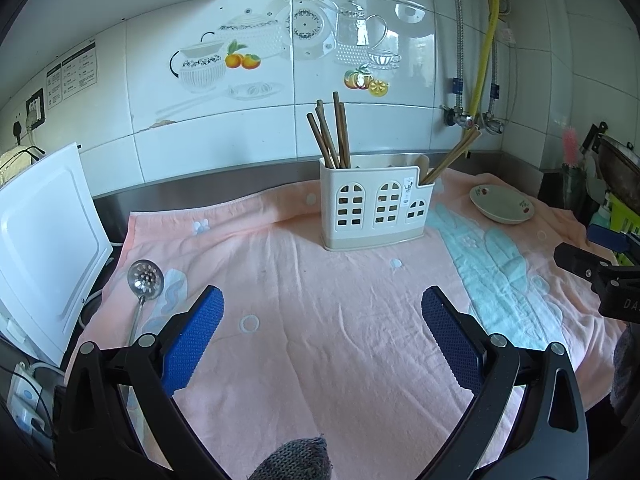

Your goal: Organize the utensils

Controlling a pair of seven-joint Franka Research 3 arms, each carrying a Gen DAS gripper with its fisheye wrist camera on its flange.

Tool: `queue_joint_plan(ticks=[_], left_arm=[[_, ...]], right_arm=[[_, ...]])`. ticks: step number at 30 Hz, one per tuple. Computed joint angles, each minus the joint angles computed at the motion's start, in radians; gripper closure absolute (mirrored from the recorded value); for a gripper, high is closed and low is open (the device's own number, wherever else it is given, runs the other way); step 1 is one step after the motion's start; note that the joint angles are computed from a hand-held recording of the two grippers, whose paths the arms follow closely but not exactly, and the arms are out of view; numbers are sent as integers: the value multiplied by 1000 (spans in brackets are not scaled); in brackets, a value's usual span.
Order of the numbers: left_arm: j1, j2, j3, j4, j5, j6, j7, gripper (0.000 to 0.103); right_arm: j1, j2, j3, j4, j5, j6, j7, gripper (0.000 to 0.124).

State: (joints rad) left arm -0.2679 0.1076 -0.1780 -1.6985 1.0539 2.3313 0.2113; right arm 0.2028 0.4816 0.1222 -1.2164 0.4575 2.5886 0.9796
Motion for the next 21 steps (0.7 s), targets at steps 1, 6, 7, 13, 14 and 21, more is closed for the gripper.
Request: queue_joint_plan(ticks=[1,6,7,13,14,21], left_arm=[[0,-1,0,-1,1,1,-2,5],[-1,5,0,4,-3,1,2,5],[-1,6,1,6,-5,1,1,5],[-2,9,3,10,-14,0,4,5],[-2,9,3,9,-14,1,5,5],[-2,8,4,9,-11,2,7,5]], right_arm=[[0,1,0,1,0,-1,0,28],[-1,2,0,4,2,-2,1,28],[-1,2,0,4,1,-1,1,28],[-3,2,0,5,2,-7,-3,28],[-1,6,-1,10,1,-9,-1,28],[1,6,-3,9,-4,-6,2,28]])
